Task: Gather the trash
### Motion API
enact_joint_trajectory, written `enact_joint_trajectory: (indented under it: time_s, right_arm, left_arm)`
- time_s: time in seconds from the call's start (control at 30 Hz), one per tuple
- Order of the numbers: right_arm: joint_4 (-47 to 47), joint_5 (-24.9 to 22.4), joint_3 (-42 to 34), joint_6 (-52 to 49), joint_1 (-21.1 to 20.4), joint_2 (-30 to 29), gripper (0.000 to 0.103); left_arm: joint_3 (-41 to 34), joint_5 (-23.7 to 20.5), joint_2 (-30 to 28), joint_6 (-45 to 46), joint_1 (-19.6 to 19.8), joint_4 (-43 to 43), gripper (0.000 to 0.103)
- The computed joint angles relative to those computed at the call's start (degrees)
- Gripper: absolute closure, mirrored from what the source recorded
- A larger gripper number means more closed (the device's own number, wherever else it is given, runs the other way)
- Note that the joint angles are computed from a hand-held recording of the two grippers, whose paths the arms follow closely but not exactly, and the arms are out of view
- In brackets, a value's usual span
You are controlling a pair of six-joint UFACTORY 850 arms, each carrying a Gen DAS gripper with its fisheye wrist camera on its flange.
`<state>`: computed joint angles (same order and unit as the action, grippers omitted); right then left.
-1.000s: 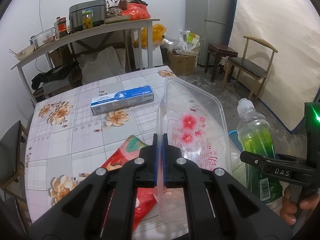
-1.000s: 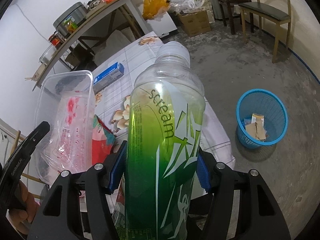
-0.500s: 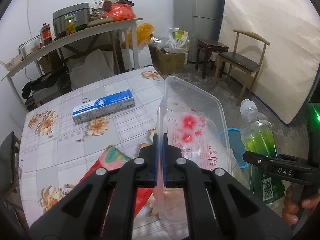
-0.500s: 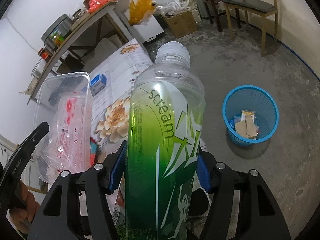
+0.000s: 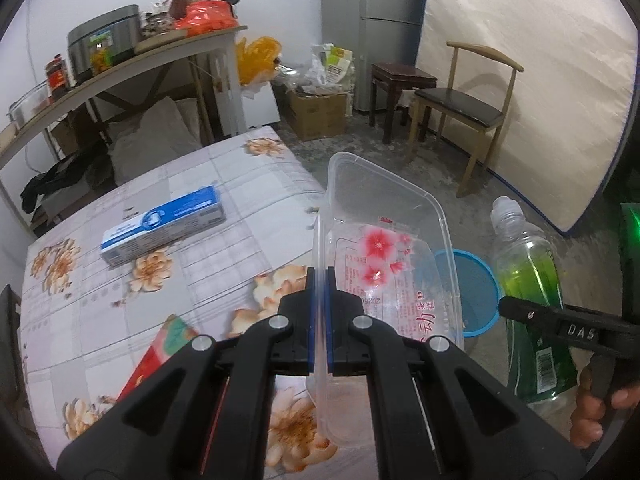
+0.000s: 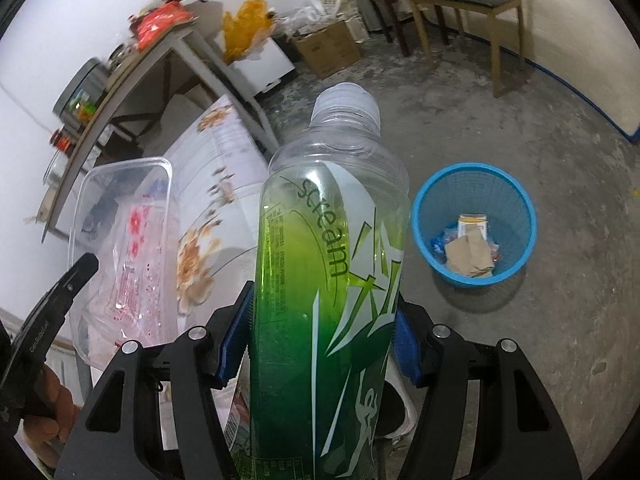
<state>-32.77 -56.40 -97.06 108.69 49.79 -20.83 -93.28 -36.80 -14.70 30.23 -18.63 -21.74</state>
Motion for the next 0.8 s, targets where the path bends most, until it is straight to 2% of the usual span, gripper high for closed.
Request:
enact_joint_trajectory:
  time_s: [0.23,0.37,0.6,0.73,0.77,0.8]
  right_arm:
    - [-2.1,-1.8,9.9,10.0,-0.3,7.2,0.043]
    - [-1.4,0.6,16.2,14.5,-1.0,11.2,0.043]
    - [1.2,11.8,25.6,18.5,-4.5,15.5,0.043]
    - [0.0,20.0,30.6,20.2,-9.1,18.1,0.042]
    - [0.6,22.9,32.4,19.5,-11.2,18.9,0.041]
    - [1.9,23.8,33.2,18.5,-12.8,19.0,0.036]
  left_arm:
    - [-6.1,-4.4,-5.1,2.6,-1.9,-2.8,0.101]
    - [-11.1,-8.7,-9.1,3.6,-3.4,-5.1,0.101]
    - [-20.1,-16.3,-17.3,1.0,-7.6,-3.8,0.101]
    - [-30.4,-20.4,-24.8,-2.5,-10.5,-2.7,0.100]
    - [-33.9,-21.3,-27.2,-3.3,-11.3,-2.7,0.093]
    - [-37.7,-22.8,-29.8,-4.3,-12.0,-2.2,0.079]
